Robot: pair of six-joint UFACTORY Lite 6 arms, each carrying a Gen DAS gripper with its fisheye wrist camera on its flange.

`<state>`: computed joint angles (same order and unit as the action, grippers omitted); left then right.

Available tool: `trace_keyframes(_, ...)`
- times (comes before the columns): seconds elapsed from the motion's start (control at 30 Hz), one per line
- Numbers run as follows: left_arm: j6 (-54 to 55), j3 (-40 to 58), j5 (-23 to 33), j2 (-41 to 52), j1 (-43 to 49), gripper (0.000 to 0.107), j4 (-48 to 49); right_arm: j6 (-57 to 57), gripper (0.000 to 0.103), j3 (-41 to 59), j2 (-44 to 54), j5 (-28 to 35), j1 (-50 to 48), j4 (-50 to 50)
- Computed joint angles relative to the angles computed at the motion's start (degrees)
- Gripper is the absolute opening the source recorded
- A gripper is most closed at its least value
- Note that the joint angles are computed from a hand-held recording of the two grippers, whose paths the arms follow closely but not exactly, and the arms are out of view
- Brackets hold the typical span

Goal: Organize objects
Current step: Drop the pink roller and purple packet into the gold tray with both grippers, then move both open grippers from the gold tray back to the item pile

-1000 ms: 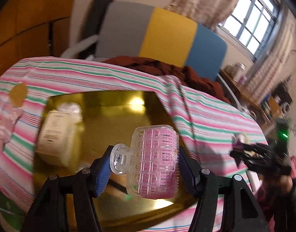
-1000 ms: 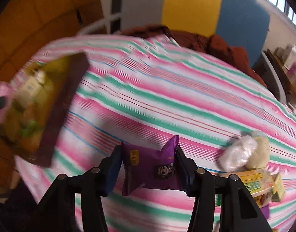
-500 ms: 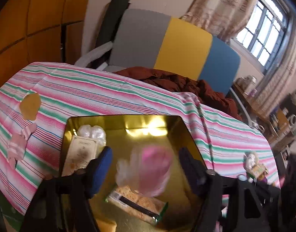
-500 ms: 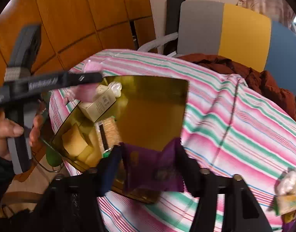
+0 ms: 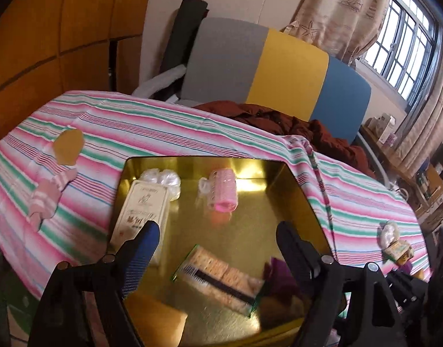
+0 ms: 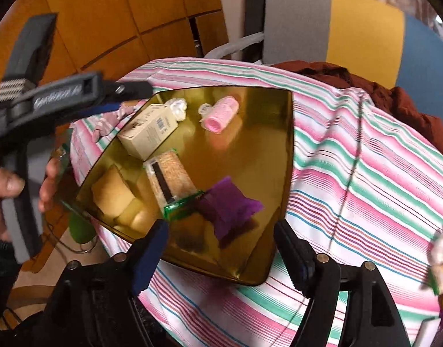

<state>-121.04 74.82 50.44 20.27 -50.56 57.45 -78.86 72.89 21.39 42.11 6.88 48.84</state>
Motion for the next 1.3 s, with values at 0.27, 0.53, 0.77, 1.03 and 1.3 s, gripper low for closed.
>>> trace_keyframes(0.27, -1.41, 5.08, 10.14, 3.92, -6.43, 0.084, -2.47, -2.49, 0.084, -5.47, -5.33, -5.92, 0.18, 4.90)
trace_keyframes(0.53, -2.16, 10.77, 16.02, 9.04, -10.12, 0.084, -5.59, -3.03, 0.091, -9.16, -9.59, -11.92, -1.24, 10.40)
trace_keyframes(0.77, -3.46, 13.11, 15.84, 11.93, -12.29, 0.084, -6.23, -4.28, 0.098, -10.80, -11.77, -14.41, -2.23, 14.34)
trace_keyframes(1.03, -5.96, 12.74, 14.53, 12.92, -13.01, 0.084, -5.93, -8.65, 0.098, -13.24, -14.06, -16.58, -1.91, 17.86)
trace_keyframes(1.3, -5.27, 13.95, 13.22, 14.09, -12.57, 0.084, -6.99, -13.74, 0.100, -14.83, -15.96, -13.81, -3.76, 21.82)
